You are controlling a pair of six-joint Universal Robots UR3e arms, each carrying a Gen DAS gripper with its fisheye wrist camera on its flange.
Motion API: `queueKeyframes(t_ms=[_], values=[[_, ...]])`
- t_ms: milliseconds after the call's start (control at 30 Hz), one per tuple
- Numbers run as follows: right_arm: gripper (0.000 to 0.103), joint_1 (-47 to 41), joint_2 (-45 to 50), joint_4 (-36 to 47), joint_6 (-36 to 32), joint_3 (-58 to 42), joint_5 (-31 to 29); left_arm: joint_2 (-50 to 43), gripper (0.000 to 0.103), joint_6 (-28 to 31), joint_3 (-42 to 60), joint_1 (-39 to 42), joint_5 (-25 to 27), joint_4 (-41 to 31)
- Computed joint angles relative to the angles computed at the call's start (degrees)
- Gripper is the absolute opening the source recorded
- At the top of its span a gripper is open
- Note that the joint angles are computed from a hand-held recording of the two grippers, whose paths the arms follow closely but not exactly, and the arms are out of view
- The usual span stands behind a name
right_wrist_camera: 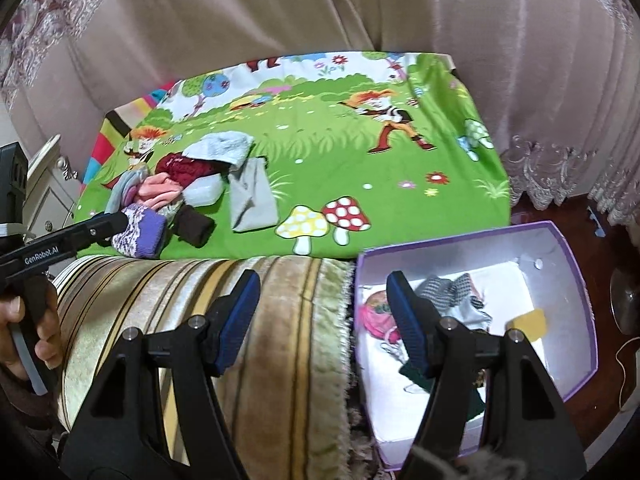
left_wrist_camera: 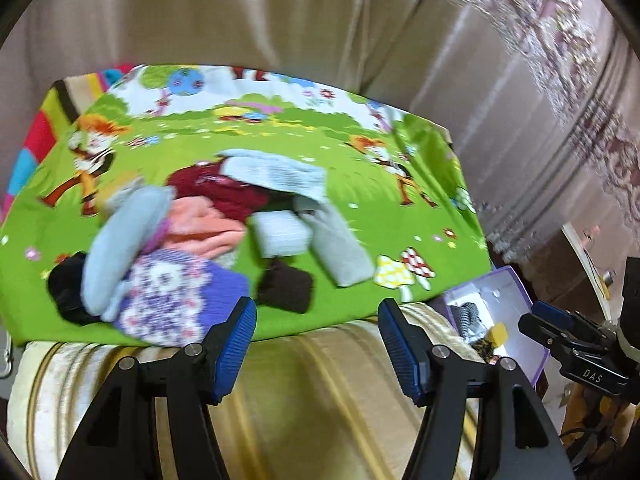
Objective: Organize soft objects
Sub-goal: 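Move both open tools back over the pile of soft items, then grasp the light blue plush elephant with the left tool while the right tool grasps the white fluffy cloth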
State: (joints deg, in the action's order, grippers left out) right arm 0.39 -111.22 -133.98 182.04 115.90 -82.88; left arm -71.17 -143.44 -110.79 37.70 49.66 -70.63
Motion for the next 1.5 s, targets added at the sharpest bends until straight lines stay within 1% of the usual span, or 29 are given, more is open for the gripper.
queueKeyframes(t_ms=[133,300,567,867,967,1067,1167,1300,1433,1500], values=[[0.069,2.84,4.45,-1.52,0.96,-2.61,-1.13,-1.4,0.064,1.83,1.03,4.16,-0.25,-1.74],[0.069,5.42,10.28,-3.17,1.95,-6.51,-2.2,-4.04,0.064,2.29,2.61,7.05,-0.16,-1.24],[0.069,8.97,19.99,-4.73,2.46,-14.84,-3.3,-10.04,0.064,0.8,5.8,8.99,0.92,1.24],[0.069,12.0,30.5,-4.64,1.45,-25.8,-3.57,-15.8,0.064,-0.43,10.66,9.34,1.77,1.85],[0.069,12.55,34.42,-4.1,0.79,-30.49,-3.48,-17.84,0.065,-1.0,12.43,9.0,2.44,2.73],[0.07,12.96,38.55,-2.69,-0.29,-35.79,-2.93,-20.26,0.07,-1.35,14.44,8.43,3.27,3.35],[0.071,13.31,42.36,-1.46,-1.54,-40.76,-2.76,-22.5,0.073,-1.03,16.51,7.94,4.06,3.24],[0.073,13.37,48.78,1.39,-3.16,-49.56,-1.25,-27.02,0.076,0.17,21.22,7.25,4.7,0.45],[0.074,13.27,55.52,4.55,-4.52,-58.8,0.66,-30.73,0.082,2.23,24.93,5.87,6.34,-0.47],[0.074,13.42,58.93,6.42,-5.2,-63.7,0.78,-33.24,0.082,3.48,27.72,5.55,6.32,-2.47]])
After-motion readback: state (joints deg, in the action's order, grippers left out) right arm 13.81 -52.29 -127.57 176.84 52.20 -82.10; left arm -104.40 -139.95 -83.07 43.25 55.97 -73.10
